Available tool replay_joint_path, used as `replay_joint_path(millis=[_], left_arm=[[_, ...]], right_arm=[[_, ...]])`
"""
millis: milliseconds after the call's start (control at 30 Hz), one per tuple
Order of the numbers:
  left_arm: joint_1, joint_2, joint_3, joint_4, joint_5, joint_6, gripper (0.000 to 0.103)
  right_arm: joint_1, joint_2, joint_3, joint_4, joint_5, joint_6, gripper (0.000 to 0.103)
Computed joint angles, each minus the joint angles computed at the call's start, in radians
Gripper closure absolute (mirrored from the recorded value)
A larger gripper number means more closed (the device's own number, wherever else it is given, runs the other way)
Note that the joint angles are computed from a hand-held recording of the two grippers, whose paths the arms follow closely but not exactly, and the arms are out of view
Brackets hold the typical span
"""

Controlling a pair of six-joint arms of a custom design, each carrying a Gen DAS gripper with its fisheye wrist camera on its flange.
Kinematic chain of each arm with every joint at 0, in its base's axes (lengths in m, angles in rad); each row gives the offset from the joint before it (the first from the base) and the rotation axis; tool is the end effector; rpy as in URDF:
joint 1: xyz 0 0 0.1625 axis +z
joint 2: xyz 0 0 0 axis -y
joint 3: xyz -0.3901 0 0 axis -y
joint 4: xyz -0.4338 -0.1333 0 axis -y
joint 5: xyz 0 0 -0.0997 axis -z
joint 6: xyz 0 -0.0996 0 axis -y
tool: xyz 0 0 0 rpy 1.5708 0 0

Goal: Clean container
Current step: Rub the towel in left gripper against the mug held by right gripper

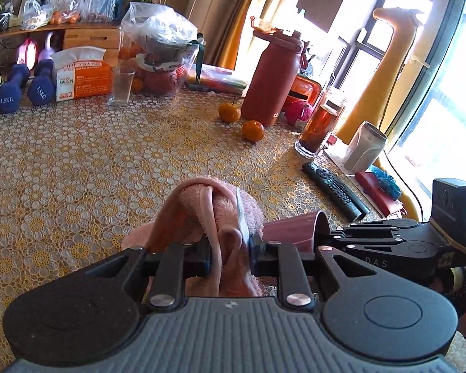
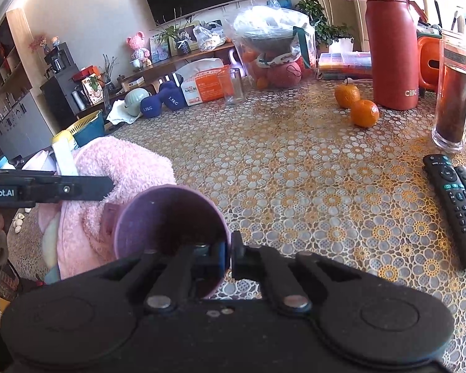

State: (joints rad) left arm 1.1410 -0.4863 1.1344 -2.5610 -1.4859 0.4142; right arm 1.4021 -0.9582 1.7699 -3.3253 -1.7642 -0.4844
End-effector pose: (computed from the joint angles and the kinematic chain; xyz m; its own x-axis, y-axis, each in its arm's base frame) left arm -0.2120 -0.8026 0.0229 -0.6821 0.7011 -0.2081 0.7287 0.6273 -0.2750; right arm 0.0016 -0.6703 0.1902 -0.8790 0.0118 0.4768 -0.3511 0.6607 -0.6635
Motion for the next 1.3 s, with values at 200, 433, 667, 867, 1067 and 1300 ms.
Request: replay_joint_path(millis=[200,433,667,867,1067,1300], left_arm=[[0.006,0.034,-0.033,0.015,0.017,0.032,0.083],[0.007,0.051,-0.064,0.022,0.121,0.034,0.082],[0.005,-0.027,-0.021,0.040,-0.013,0.083,0.082],[-0.014,-0.044,0.003,0.092,-0.087,0.193,0.082],[-0.017,-0.009,-0.023,0.129,-0.059,0.220,0.082],[-0.006,0.045,-0.081,0.141,0.034,0.187,0.082]], right_arm=[[-0.001,0.000,-0.002,0.004,0.002,-0.009,0.099],[-0.003,-0.001,0.000,0.000,0.001,-0.015,0.099],[-0.001,0.000,0.005,-0.004,0.010,-0.058,0.100],[0.010,0.005,0.006,-0.012,-0.007,-0.103,0.100],[0.019,0.005,0.012,-0.010,-0.023,-0.161,0.100],[0.028,0.011,0.017,-0.026,-0.033,-0.210,0.100]])
